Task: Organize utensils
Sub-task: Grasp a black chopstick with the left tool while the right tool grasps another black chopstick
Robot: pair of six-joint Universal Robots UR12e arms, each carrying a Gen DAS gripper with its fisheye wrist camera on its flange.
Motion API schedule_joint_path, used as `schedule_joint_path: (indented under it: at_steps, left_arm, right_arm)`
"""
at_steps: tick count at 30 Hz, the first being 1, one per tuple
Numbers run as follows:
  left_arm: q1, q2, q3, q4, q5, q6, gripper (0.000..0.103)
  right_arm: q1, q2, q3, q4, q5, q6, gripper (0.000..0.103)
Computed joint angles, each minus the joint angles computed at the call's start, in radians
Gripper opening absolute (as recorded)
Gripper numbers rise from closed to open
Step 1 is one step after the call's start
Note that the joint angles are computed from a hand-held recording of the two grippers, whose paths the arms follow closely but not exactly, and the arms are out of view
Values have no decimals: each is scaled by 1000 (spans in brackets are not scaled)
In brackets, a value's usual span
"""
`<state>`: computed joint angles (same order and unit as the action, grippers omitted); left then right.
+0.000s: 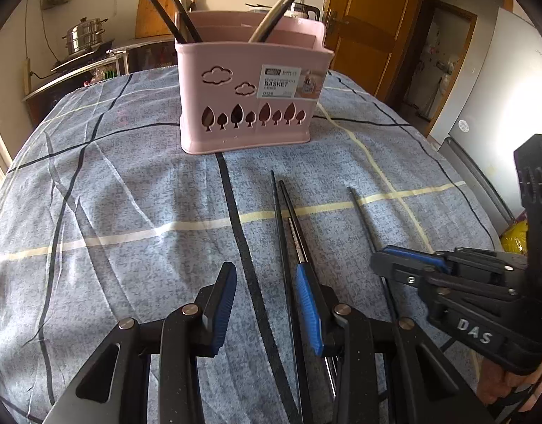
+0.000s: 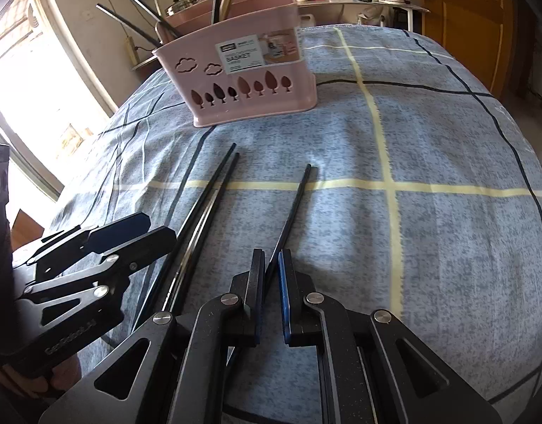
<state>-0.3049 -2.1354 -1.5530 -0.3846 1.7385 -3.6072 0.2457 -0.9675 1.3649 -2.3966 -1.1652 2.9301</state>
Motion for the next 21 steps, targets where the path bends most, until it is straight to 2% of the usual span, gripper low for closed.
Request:
schedule_joint_path:
  at_steps: [2, 7, 11, 12, 16, 21]
  left_arm:
    - [-2, -6, 9, -20, 5, 2, 35]
    - [-20, -21, 37, -66, 80, 47, 33]
    - [-21, -8, 21, -77, 99, 14, 15]
    - [-21, -2, 11, -76, 102, 4, 13]
    - [-14, 30, -34, -71, 97, -41, 11]
    - [1, 42, -40, -89, 55, -52, 11]
  right_arm:
    - [-4, -1, 2, -1, 5, 3, 8]
    - [-6, -2, 6, -6, 8, 2, 8]
    - [-10, -6, 11, -4, 10, 0, 8]
    - [-12, -6, 11, -1, 14, 1, 8]
    - [-19, -6, 10, 12, 28, 7, 8]
    - [-19, 1, -10, 38, 26, 28, 8]
